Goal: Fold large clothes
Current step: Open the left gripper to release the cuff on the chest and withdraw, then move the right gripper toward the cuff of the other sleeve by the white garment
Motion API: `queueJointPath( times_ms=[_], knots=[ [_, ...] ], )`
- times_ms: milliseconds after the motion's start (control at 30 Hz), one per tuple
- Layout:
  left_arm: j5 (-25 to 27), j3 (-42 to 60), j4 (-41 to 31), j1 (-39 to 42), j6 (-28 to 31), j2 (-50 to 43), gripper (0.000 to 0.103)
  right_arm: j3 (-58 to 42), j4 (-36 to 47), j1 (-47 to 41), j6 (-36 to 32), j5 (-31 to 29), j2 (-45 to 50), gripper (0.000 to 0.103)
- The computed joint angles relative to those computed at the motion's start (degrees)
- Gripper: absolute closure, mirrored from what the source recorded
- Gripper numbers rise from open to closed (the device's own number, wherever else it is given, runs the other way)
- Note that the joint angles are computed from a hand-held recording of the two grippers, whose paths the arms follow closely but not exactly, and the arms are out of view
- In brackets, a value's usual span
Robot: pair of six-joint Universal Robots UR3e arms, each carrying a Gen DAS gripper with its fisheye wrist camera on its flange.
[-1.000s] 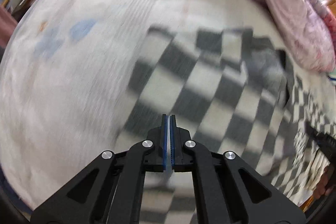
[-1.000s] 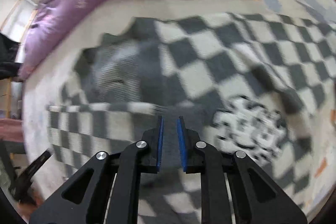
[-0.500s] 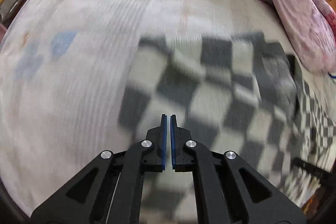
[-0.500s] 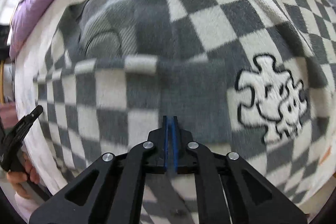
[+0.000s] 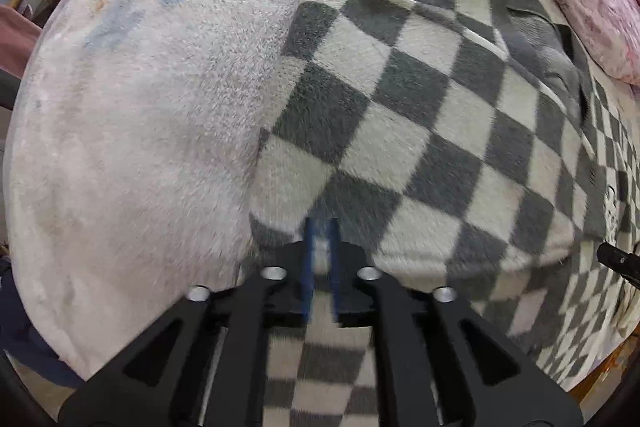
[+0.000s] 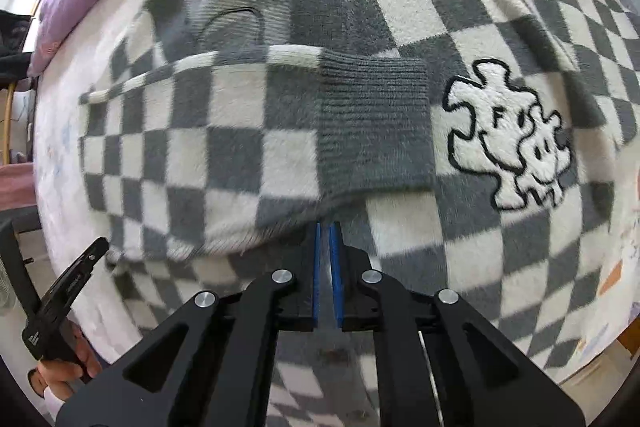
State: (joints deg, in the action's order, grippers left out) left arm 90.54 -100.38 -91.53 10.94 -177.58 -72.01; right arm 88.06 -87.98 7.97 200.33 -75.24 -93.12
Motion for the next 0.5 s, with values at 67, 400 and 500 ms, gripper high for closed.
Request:
queueJointPath(
  times_ms=[67, 400, 500],
  knots=[
    [0.75, 3.15, -3.84, -0.82, -0.95, 1.21, 0.063, -3.73, 1.83, 1.14, -0.11, 0.44, -0.36, 0.095],
    [3.33, 29.12, -18.84, -13.97, -10.45, -4.74, 0.028, -27.66, 21.6, -0.07, -3.63, -4.1, -7.32, 0.01],
    [3.98, 42.01, -26.09, -17.59, -13.38, -8.72, 0.028, -34.84, 27.19, -1.45, -5.01, -3.48, -7.68, 0.01]
  ],
)
